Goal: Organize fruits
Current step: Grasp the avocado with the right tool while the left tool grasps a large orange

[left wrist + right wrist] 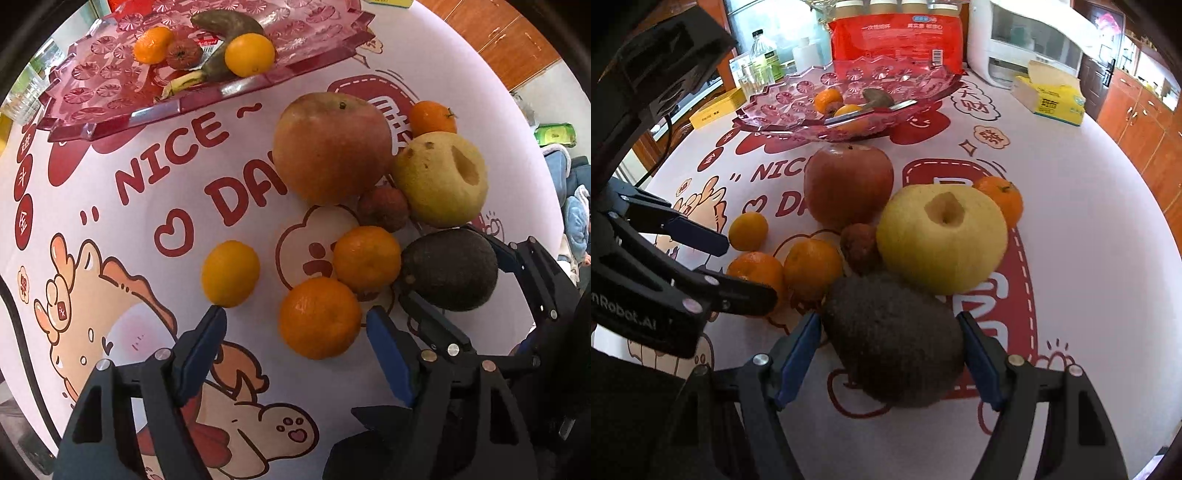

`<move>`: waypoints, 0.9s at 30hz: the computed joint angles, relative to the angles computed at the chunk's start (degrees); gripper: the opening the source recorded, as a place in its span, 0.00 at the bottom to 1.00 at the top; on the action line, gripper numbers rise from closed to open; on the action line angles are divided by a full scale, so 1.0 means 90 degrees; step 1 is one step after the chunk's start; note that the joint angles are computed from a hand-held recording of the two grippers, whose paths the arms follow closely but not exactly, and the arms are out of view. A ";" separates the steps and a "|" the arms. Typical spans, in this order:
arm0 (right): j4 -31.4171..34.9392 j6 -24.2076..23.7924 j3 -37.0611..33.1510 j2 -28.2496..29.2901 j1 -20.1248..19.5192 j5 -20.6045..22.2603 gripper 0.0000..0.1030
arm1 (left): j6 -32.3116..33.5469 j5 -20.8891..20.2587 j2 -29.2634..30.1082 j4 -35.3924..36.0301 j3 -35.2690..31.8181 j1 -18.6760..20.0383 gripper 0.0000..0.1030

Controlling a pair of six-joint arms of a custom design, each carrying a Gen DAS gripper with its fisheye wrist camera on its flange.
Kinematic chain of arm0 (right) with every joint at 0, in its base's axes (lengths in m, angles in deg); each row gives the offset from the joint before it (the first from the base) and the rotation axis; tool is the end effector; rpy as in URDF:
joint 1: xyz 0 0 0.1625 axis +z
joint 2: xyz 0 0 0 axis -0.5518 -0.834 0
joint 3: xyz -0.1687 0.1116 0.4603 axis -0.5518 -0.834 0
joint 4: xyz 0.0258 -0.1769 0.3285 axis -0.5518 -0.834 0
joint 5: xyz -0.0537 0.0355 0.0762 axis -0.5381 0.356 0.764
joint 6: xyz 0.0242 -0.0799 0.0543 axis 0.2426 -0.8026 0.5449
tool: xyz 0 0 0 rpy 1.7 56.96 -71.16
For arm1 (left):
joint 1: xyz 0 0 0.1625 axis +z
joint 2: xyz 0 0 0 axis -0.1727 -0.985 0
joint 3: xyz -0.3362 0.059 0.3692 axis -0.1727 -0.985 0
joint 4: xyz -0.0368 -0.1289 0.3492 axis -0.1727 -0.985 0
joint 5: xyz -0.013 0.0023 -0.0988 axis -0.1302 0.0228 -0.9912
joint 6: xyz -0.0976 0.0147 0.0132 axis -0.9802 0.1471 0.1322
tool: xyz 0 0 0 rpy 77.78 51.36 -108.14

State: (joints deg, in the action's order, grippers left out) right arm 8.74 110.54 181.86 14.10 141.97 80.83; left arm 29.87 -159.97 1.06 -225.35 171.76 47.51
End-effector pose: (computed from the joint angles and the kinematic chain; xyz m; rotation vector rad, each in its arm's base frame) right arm 0.1414 -0.2376 0.1090 0.1946 -2.2875 0.6453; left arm -0.2301 -0.3853 0.0457 0.7808 2.4391 0.2900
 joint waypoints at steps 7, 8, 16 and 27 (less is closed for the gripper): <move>0.0040 -0.0333 -0.0034 0.0037 -0.0231 -0.0231 0.72 | -0.0139 -0.0094 0.0261 -0.0092 -0.0081 0.0093 0.71; 0.0017 -0.0386 -0.0021 0.0022 -0.0253 -0.0263 0.71 | -0.0137 -0.0111 0.0287 -0.0110 -0.0091 0.0100 0.68; 0.0014 -0.0461 0.0050 -0.0104 -0.0370 -0.0484 0.71 | -0.0096 -0.0179 0.0552 -0.0247 -0.0189 0.0099 0.57; 0.0209 -0.0051 0.0095 -0.0185 -0.0387 -0.0651 0.69 | -0.0294 -0.0265 0.0636 -0.0469 -0.0075 -0.0143 0.42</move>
